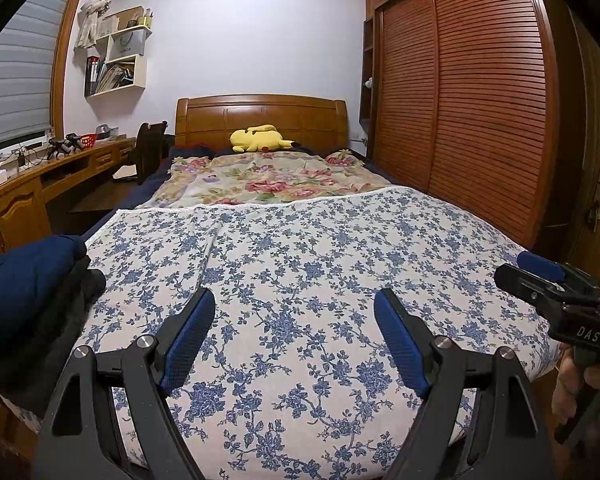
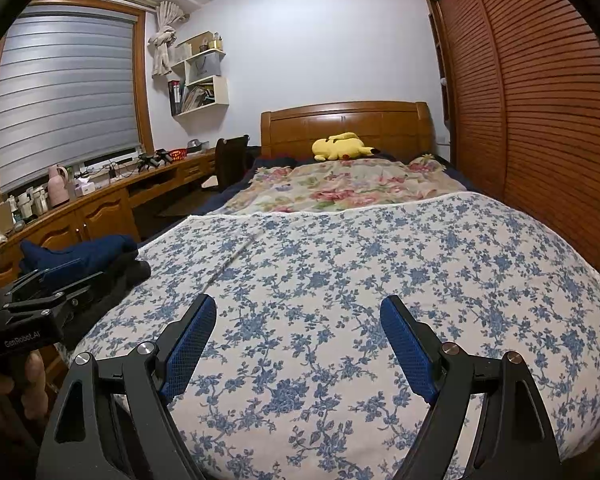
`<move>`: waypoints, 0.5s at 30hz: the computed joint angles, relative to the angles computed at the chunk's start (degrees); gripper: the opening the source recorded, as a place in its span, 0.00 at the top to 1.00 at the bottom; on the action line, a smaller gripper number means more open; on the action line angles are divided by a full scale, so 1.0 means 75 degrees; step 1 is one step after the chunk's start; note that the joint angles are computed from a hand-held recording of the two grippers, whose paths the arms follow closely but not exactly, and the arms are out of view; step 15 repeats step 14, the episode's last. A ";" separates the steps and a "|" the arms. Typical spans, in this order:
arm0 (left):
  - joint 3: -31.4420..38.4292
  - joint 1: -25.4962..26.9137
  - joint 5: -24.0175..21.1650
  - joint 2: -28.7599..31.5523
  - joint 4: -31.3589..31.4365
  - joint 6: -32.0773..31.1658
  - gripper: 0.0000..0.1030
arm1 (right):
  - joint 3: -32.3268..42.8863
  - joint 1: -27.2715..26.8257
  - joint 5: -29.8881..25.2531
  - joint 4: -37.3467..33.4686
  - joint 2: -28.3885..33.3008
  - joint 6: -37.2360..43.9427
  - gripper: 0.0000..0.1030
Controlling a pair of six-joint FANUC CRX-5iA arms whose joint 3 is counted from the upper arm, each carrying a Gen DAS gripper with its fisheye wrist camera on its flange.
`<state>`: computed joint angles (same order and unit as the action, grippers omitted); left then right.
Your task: Fold large clothes
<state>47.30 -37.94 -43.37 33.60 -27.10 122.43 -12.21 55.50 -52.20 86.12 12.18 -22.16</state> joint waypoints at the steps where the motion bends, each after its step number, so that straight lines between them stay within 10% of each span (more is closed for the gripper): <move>1: -0.0001 0.0000 -0.0001 -0.0002 -0.0001 -0.0001 0.20 | -0.0005 0.0000 -0.0002 0.0003 0.0001 -0.0005 0.17; 15: -0.0002 -0.0003 0.0011 -0.0014 0.0006 -0.0009 0.20 | -0.0068 -0.0031 0.0070 0.0015 -0.0049 -0.0027 0.17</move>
